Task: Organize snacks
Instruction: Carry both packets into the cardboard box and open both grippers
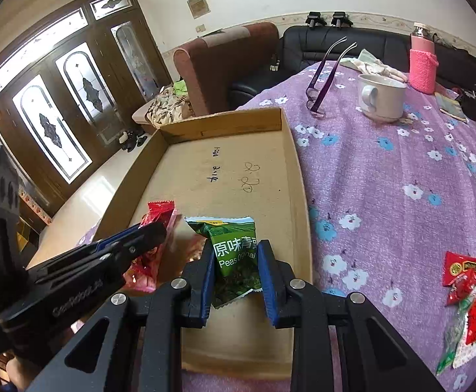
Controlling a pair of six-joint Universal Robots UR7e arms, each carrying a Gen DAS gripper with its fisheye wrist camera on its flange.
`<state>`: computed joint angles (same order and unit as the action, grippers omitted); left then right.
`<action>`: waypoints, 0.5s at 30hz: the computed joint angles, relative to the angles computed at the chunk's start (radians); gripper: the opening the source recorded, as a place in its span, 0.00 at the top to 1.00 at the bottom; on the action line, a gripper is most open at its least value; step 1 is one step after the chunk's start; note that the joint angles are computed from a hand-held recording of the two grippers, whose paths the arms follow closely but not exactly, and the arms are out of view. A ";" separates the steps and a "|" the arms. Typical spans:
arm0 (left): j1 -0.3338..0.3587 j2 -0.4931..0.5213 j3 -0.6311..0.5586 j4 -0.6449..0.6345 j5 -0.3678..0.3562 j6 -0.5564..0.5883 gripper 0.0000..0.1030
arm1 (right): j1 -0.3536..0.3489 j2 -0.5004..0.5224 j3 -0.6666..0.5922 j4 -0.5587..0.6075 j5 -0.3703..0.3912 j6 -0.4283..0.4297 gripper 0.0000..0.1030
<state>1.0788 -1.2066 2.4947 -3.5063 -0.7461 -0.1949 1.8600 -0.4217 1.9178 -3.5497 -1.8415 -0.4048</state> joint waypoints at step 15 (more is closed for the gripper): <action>-0.002 0.024 -0.003 -0.029 0.015 0.025 0.80 | -0.018 0.009 -0.022 0.009 0.018 0.013 0.65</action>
<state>1.0769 -1.1825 2.4920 -3.5351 -0.7312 -0.1701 1.8421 -0.4129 1.8959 -3.5406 -1.8236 -0.3923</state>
